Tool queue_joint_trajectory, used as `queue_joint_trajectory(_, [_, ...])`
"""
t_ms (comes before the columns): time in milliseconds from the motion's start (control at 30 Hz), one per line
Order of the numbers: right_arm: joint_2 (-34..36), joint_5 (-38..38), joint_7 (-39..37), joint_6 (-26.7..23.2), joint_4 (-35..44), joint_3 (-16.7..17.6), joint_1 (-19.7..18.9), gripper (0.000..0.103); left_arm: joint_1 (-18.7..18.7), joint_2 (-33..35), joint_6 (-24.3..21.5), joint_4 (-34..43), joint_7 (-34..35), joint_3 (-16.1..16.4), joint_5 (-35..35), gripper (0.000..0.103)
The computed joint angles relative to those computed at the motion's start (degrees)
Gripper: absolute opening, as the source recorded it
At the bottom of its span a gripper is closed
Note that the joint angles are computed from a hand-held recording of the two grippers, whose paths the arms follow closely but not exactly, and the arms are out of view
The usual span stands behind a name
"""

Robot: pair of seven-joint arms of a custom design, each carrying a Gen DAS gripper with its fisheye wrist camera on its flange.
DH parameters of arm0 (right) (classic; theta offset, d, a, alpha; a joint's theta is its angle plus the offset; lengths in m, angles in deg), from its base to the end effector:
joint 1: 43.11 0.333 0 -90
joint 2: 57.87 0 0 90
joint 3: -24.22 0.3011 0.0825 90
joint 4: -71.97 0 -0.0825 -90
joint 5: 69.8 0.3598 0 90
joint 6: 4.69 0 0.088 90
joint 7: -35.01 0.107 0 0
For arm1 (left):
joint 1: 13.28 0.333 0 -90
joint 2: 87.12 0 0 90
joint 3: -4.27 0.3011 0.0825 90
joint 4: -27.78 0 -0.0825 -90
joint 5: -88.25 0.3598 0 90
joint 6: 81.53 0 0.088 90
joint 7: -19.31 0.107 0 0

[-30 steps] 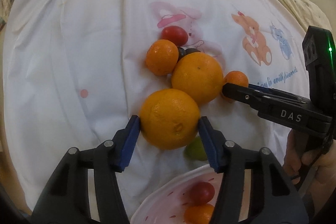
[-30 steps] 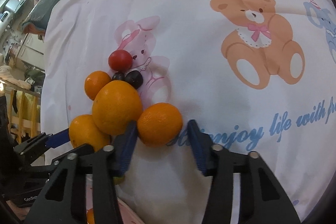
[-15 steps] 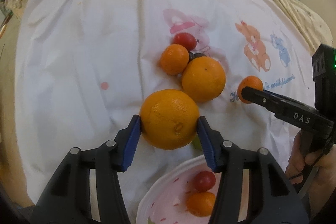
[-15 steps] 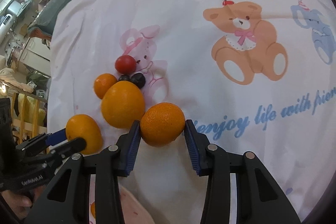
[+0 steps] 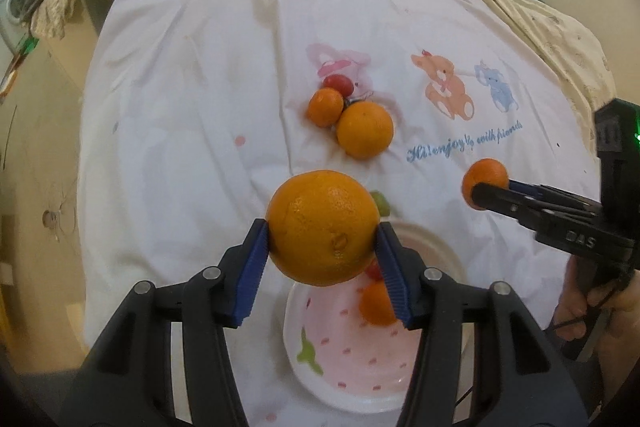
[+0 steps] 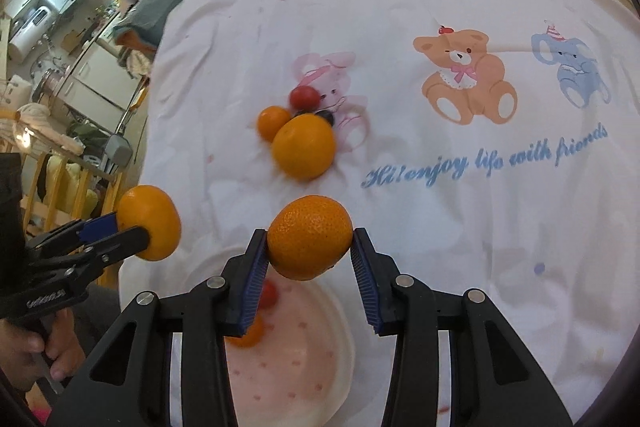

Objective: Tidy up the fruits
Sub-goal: 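Lower both fruits into the plate and open both tools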

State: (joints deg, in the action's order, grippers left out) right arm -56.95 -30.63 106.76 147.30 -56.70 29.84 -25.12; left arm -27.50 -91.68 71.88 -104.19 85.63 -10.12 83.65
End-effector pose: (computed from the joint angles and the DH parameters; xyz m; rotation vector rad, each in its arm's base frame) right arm 0.4975 0.1984 0.3969 -1.9796 1.6480 0.0916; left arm 0.4573 -0.2483 0.4277 -2.0615 2.1164 -0.6578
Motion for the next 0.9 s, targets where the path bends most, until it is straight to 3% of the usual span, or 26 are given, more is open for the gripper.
queue_joint_trajectory(367, [-7.0,2.4,0.8,-0.3,-8.7,-1.5,3.6,0.044,-0.9,-2.9,0.1,-6.5,-2.1,-0.7,-4.0,0.05])
queue_joint_trajectory(900, [-0.5,0.9,3.5,-5.1,-6.0,-0.1,2.5,0.046,-1.8,-1.1,2.8,-7.1,-1.0,-0.6,-5.9,0.05])
